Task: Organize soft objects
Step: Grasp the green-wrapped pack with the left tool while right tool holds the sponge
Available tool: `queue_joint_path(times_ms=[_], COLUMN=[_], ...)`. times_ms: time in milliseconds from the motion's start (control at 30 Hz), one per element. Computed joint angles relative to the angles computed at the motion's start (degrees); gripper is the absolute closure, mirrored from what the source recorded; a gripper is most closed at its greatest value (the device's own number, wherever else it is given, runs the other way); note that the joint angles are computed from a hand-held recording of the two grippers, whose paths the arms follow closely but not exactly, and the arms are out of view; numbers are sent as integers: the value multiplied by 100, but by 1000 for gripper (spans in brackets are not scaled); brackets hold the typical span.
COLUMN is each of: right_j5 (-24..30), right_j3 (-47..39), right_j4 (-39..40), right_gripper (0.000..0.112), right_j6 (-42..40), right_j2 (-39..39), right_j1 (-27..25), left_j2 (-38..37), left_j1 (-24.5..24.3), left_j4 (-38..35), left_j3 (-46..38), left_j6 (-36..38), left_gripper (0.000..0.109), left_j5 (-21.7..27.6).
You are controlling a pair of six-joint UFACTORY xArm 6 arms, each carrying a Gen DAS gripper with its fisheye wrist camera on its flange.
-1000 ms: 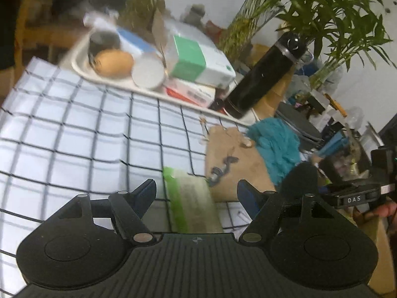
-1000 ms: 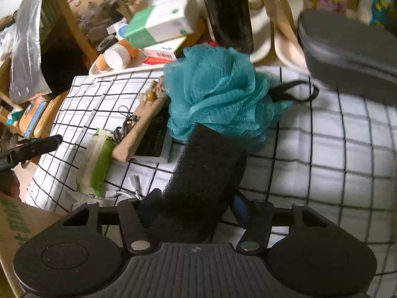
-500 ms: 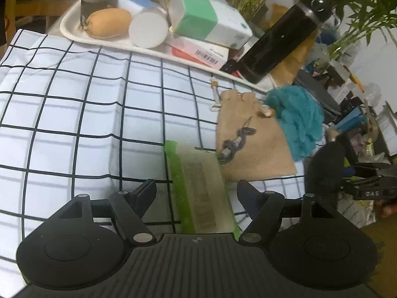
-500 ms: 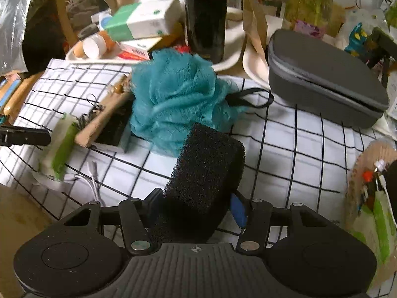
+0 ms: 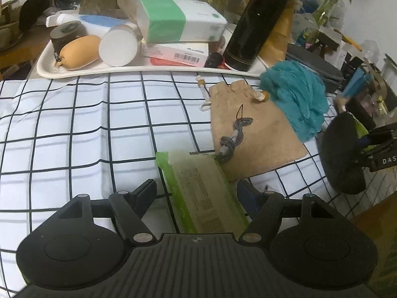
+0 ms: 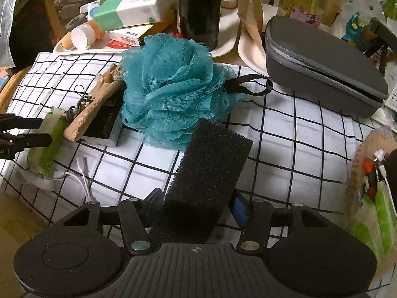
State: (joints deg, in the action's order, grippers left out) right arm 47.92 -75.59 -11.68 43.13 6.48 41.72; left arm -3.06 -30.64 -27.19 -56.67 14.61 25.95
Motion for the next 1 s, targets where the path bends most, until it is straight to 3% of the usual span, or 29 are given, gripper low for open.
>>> queue_joint_path(times_ms=[233,300,500,633,867,1000], right_j5=[-130,-151,-131,-114,-33,34], right_j3=[111,130,181,204,172,147], right_j4=[-85,-137,-406,-453,-414,-317], right_gripper=[57,57,57,57,57,57], right_j6=[59,112,280,250,170,19], right_j2=[-101,-128,-198,-226,-211,-191], right_j1=[6,-1,-20,-11,-6,2], left_j2=[212,189,-23,-12,39,76], left_j1=[-5,-3,123,219,126,-14], left_j4=[411,925,3574,2871,2518,3039], left_j3=[-298,-277,-67,-211,-383,-352], left_j6=[-23,-250,-1968,-1786,-1867,-1865], left_gripper=[38,36,37,37,37,37], left_j5=[224,209,-15,341,799,804])
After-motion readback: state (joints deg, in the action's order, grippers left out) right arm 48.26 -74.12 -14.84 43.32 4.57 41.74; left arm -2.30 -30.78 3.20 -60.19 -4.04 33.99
